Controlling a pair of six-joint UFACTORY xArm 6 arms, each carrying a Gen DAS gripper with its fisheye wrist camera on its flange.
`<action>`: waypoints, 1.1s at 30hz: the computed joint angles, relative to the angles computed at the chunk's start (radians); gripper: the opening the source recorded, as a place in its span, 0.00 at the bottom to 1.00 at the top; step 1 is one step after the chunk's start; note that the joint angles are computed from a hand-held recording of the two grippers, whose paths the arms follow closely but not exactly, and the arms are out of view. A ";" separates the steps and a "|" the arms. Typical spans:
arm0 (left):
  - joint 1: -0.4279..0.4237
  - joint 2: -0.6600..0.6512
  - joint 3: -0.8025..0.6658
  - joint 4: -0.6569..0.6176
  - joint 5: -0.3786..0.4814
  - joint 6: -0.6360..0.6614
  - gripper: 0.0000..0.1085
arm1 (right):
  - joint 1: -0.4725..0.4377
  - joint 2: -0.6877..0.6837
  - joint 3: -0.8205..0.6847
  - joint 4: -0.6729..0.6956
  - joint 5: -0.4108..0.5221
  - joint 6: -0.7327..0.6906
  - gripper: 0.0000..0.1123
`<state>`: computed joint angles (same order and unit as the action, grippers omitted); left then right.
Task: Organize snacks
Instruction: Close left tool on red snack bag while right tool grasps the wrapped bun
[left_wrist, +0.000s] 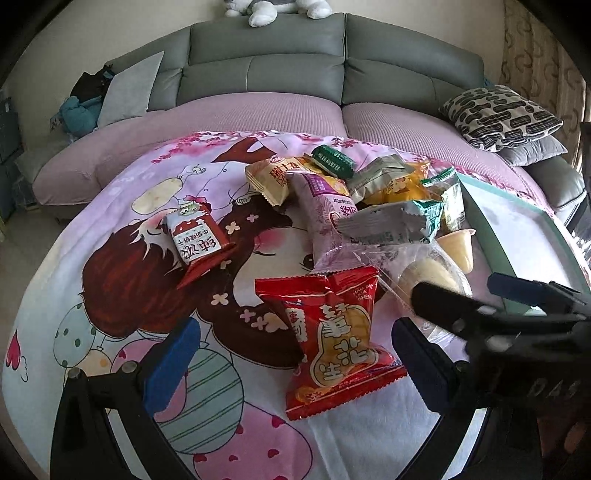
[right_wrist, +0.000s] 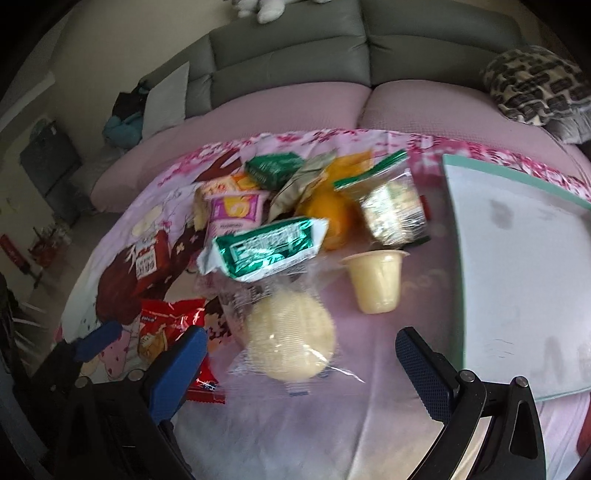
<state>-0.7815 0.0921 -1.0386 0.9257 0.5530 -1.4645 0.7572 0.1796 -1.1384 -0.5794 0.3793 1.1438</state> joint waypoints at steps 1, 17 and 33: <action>0.000 0.003 -0.002 -0.003 0.004 0.000 0.95 | 0.004 0.011 -0.011 0.013 0.007 -0.015 0.92; 0.029 0.050 -0.005 -0.046 -0.065 0.012 0.88 | 0.010 0.081 -0.086 0.066 0.094 -0.031 0.89; 0.043 0.013 0.026 -0.035 -0.070 -0.019 0.48 | 0.004 0.065 -0.078 0.068 0.092 -0.033 0.79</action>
<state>-0.7383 0.1053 -1.0122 0.8903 0.4835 -1.4836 0.7614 0.2445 -1.2167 -0.5116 0.4716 1.1106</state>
